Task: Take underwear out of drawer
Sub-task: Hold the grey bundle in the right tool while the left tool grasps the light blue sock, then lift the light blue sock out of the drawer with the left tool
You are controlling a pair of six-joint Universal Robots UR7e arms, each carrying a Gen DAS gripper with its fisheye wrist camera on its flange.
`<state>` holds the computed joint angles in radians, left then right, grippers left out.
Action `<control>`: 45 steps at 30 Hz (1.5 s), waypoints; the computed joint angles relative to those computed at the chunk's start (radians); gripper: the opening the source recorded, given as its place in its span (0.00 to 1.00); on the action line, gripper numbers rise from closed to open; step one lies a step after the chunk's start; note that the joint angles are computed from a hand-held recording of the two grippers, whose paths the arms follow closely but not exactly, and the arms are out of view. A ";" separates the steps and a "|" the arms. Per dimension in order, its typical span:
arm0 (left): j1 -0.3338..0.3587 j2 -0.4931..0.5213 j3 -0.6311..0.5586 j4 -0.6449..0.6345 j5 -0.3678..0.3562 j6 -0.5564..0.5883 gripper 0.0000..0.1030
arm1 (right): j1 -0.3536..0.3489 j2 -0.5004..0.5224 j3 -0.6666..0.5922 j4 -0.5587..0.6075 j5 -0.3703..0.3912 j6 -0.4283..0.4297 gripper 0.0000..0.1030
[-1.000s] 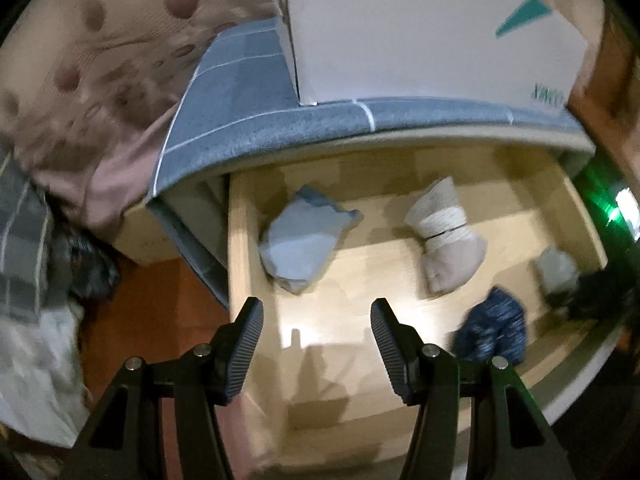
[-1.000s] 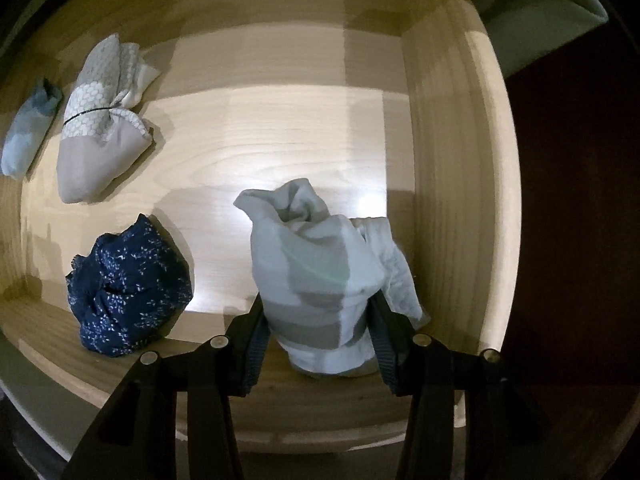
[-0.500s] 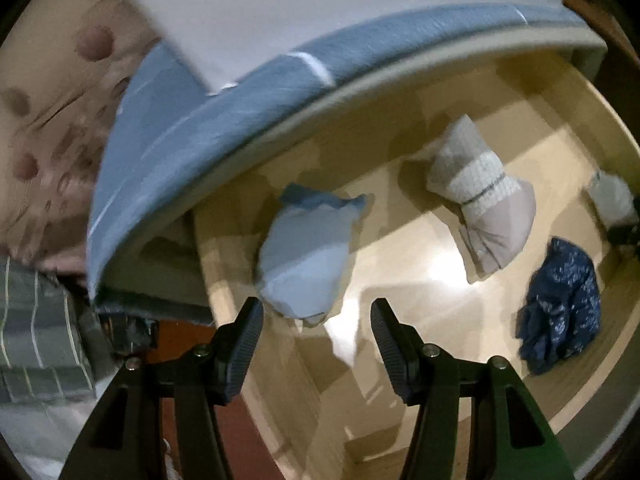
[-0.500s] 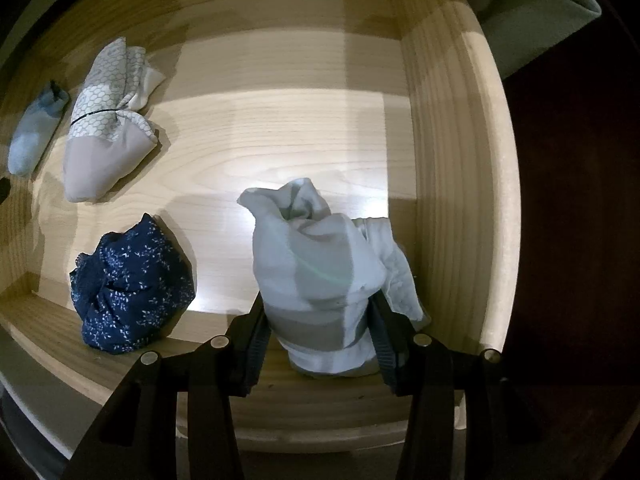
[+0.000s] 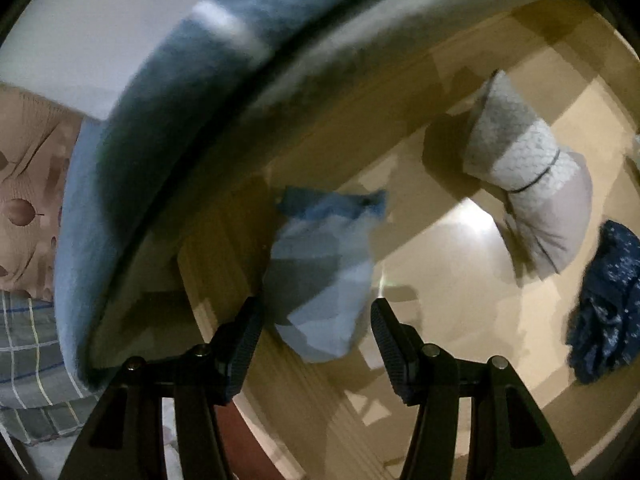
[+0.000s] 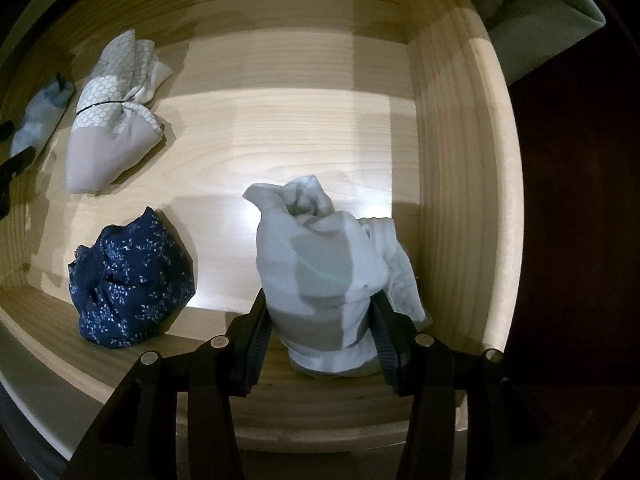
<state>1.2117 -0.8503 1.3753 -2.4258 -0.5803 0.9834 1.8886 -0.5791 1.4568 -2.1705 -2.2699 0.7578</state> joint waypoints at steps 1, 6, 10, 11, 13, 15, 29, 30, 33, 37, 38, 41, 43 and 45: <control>0.000 0.010 -0.010 0.007 0.010 -0.003 0.56 | 0.001 0.002 -0.001 -0.001 0.000 0.001 0.45; 0.007 0.041 -0.055 0.046 0.019 -0.028 0.55 | 0.004 0.017 -0.014 -0.005 -0.001 0.000 0.46; 0.011 0.048 -0.073 0.045 0.003 -0.016 0.45 | 0.005 0.019 -0.017 -0.004 -0.001 0.000 0.46; 0.012 0.050 -0.080 0.051 0.001 -0.019 0.42 | 0.006 0.022 -0.020 -0.004 -0.001 0.000 0.46; 0.015 0.050 -0.094 0.079 -0.007 -0.046 0.40 | 0.007 0.020 -0.020 -0.001 -0.001 0.002 0.46; 0.017 0.050 -0.109 0.113 -0.013 -0.070 0.38 | 0.006 0.019 -0.019 -0.002 -0.001 0.001 0.46; 0.028 0.071 -0.345 0.764 -0.067 -0.522 0.37 | 0.007 0.026 -0.032 0.009 -0.001 0.003 0.46; 0.032 0.079 -0.381 0.831 -0.085 -0.574 0.37 | 0.007 0.024 -0.031 0.008 -0.001 0.000 0.46; 0.040 0.072 -0.413 0.949 -0.136 -0.682 0.37 | 0.007 0.025 -0.033 0.009 -0.001 0.000 0.46; 0.044 0.074 -0.440 1.067 -0.181 -0.808 0.37 | 0.007 0.026 -0.034 0.009 -0.001 0.000 0.46; 0.045 0.061 -0.405 1.072 -0.196 -0.840 0.37 | 0.007 0.026 -0.035 0.010 -0.001 0.001 0.46; 0.064 0.051 -0.421 1.136 -0.257 -0.918 0.37 | 0.007 0.027 -0.037 0.011 -0.001 0.001 0.46; 0.066 0.013 -0.372 1.149 -0.292 -0.959 0.37 | 0.007 0.027 -0.037 0.011 -0.001 0.000 0.46; 0.073 0.015 -0.388 1.183 -0.318 -1.000 0.37 | 0.007 0.028 -0.040 0.012 -0.001 0.001 0.46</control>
